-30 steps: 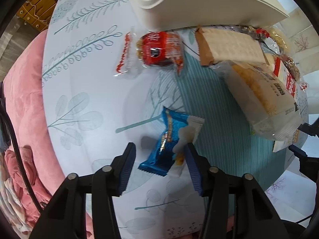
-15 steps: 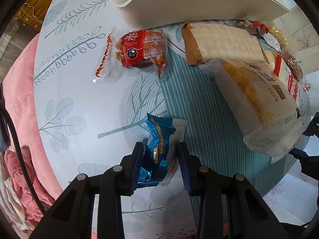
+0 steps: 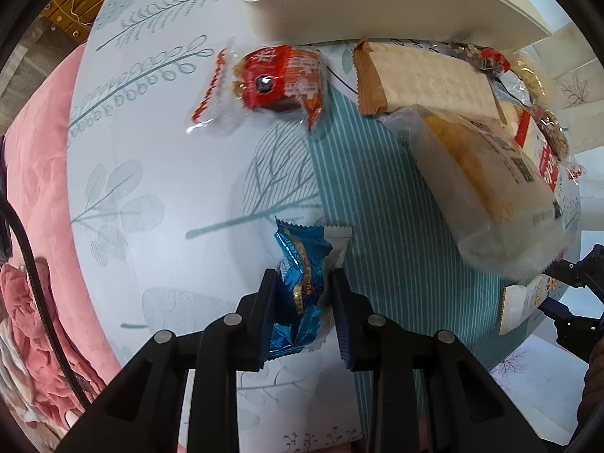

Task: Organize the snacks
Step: 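Grasp the blue wrapper with left tool while right grasps the OATS bar, then drop the blue wrapper and OATS bar into the white tray, opening both tools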

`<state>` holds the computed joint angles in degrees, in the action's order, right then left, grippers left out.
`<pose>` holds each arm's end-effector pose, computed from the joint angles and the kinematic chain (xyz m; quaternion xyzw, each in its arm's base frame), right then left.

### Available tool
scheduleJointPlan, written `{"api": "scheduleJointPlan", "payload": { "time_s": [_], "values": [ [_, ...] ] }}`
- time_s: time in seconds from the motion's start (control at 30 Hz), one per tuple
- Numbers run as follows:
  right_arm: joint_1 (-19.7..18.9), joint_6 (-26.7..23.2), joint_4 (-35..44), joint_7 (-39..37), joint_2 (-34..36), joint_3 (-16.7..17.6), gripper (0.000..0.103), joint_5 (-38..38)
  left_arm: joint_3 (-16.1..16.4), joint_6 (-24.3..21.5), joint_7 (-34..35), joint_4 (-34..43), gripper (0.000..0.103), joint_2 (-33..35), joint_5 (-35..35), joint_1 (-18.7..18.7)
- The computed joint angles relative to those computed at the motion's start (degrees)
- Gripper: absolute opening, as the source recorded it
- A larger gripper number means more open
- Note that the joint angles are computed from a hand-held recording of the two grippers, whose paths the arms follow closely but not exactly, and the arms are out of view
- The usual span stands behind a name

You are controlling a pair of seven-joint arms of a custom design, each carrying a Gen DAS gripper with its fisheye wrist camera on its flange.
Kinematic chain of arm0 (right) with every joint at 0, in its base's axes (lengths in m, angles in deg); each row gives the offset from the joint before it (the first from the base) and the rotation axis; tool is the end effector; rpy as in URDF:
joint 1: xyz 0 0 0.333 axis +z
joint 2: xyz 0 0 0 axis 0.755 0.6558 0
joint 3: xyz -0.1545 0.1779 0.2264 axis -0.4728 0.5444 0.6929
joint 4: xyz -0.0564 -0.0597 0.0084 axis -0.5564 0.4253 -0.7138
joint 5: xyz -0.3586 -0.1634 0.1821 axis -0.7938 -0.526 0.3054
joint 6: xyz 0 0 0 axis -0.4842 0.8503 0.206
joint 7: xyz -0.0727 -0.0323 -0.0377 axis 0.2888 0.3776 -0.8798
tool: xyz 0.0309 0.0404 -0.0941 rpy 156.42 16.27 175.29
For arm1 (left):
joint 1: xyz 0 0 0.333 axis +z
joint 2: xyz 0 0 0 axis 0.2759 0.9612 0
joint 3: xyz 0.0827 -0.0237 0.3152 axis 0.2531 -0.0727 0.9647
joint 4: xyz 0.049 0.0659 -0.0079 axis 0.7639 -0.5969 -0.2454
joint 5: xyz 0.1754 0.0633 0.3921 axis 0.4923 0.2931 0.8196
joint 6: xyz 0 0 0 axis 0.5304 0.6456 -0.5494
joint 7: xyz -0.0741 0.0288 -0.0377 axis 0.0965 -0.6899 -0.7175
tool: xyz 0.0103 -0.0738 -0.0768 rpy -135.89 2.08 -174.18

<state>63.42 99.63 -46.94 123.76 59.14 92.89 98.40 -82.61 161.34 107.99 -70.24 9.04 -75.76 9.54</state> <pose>0.5754 0.2624 0.3221 -0.2013 0.9462 0.2281 0.1100 0.6645 -0.2250 0.3443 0.6759 -0.7369 -0.0045 0.0124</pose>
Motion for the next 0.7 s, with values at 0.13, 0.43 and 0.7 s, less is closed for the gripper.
{"api": "scheduleJointPlan", "payload": {
  "time_s": [0.13,0.43,0.7],
  "values": [
    [1.4,1.6,-0.7,0.5,-1.7,0.1,0.042,-2.8,0.0,1.7,0.4,-4.8,0.026,-4.4,-1.2,1.0],
    [6.8,5.8,-4.5,3.2,-7.8,-0.1,0.041,-13.0,1.2,3.8,1.4,-11.7,0.026,-14.3,-8.4,2.6],
    [9.4,7.3,-3.5,-0.7,-9.7,-0.9,0.04,-22.1,2.4,0.9,1.4,-10.5,0.026,-18.1,-11.9,2.0]
  ]
}}
